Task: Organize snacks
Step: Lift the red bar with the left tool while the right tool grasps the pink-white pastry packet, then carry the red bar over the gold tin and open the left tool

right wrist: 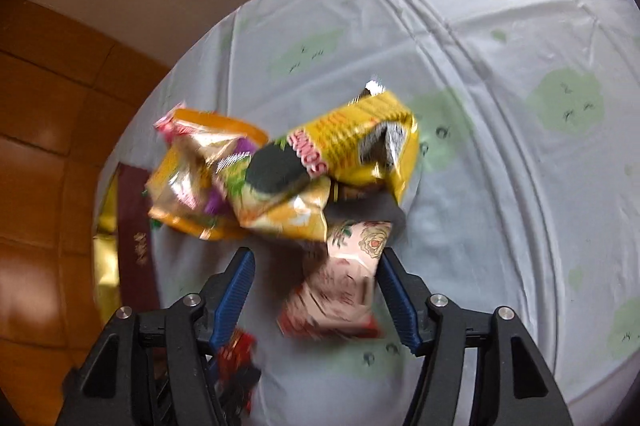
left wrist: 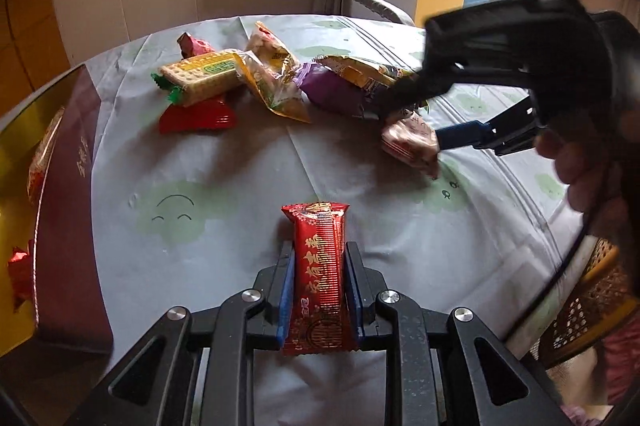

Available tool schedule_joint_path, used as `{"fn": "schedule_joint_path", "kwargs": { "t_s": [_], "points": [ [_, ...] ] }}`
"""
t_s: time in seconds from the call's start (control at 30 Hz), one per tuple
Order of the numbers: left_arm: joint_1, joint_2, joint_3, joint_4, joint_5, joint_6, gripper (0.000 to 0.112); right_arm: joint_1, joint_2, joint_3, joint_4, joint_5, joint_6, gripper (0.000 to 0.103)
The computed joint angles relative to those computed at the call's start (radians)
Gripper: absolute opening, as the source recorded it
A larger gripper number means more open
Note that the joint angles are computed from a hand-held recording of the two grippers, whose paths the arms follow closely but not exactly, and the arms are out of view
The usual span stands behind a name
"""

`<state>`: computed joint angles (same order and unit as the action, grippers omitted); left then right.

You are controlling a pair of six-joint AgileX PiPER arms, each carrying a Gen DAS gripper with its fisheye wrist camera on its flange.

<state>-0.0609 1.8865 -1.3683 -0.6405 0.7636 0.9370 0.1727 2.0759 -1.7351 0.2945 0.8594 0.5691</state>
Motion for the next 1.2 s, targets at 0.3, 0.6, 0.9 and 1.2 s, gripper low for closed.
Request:
{"fn": "schedule_joint_path", "kwargs": {
  "t_s": [0.3,0.6,0.9,1.2],
  "points": [
    [0.029,0.029,-0.007,-0.081,0.025,0.046,0.024,0.157,0.036,-0.103,-0.380,0.217,-0.079,0.033],
    [0.040,0.017,0.018,-0.104,0.016,0.082,0.025,0.176,-0.018,0.020,-0.403,0.115,-0.102,0.034],
    [0.052,0.016,-0.048,-0.077,0.097,0.024,0.022,0.208,-0.146,0.246,-0.478,-0.044,-0.032,0.034],
    [0.225,-0.012,-0.225,-0.194,0.258,-0.042,0.022,0.205,-0.231,0.400,-0.481,-0.174,-0.002,0.034]
  ]
}}
